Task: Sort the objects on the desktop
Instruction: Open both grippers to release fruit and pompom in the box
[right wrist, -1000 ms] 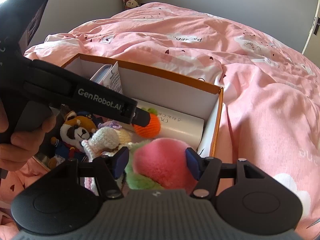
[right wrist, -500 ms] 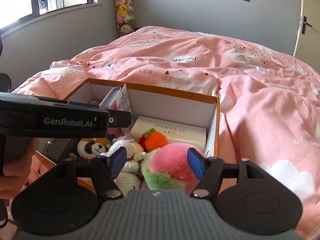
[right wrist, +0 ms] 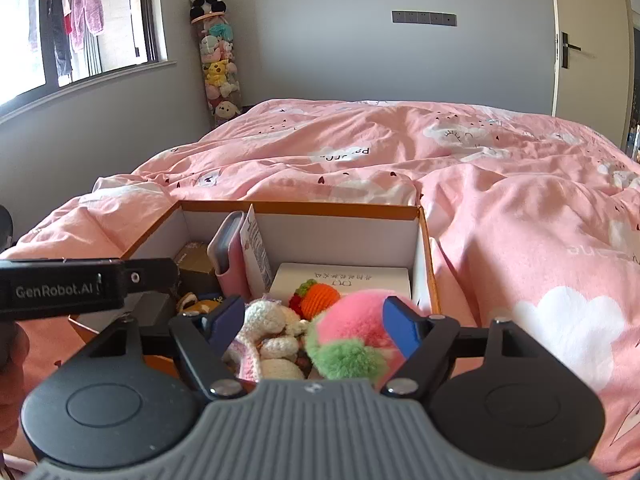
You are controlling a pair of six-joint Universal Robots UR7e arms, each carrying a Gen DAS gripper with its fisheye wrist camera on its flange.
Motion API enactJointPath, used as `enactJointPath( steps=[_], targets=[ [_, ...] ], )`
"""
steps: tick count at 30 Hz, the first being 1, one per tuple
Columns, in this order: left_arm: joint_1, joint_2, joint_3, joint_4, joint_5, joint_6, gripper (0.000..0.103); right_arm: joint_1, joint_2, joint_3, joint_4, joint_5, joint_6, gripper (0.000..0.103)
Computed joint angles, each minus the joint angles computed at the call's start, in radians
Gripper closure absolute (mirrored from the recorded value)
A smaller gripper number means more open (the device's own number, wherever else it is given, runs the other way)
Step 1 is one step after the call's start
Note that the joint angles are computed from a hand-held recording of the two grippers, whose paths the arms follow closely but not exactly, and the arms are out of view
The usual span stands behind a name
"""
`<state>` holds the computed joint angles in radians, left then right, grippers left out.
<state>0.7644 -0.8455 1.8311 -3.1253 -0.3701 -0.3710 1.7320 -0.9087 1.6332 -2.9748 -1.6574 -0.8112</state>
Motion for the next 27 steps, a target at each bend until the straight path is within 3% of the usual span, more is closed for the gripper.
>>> enactJointPath(
  steps=[10,15,27],
  targets=[
    [0.002,-0.03,0.053,0.081,0.043,-0.136,0.026,0.005,0.006,0.025,-0.049,-0.019,-0.039,0.017],
    [0.004,-0.033,0.058,0.141,0.051,-0.157,0.022,0.005,0.01,0.024,-0.049,-0.03,-0.039,0.012],
    [0.006,-0.001,0.058,0.137,0.092,-0.155,0.016,-0.006,0.01,0.037,-0.038,-0.031,-0.04,0.009]
  ],
)
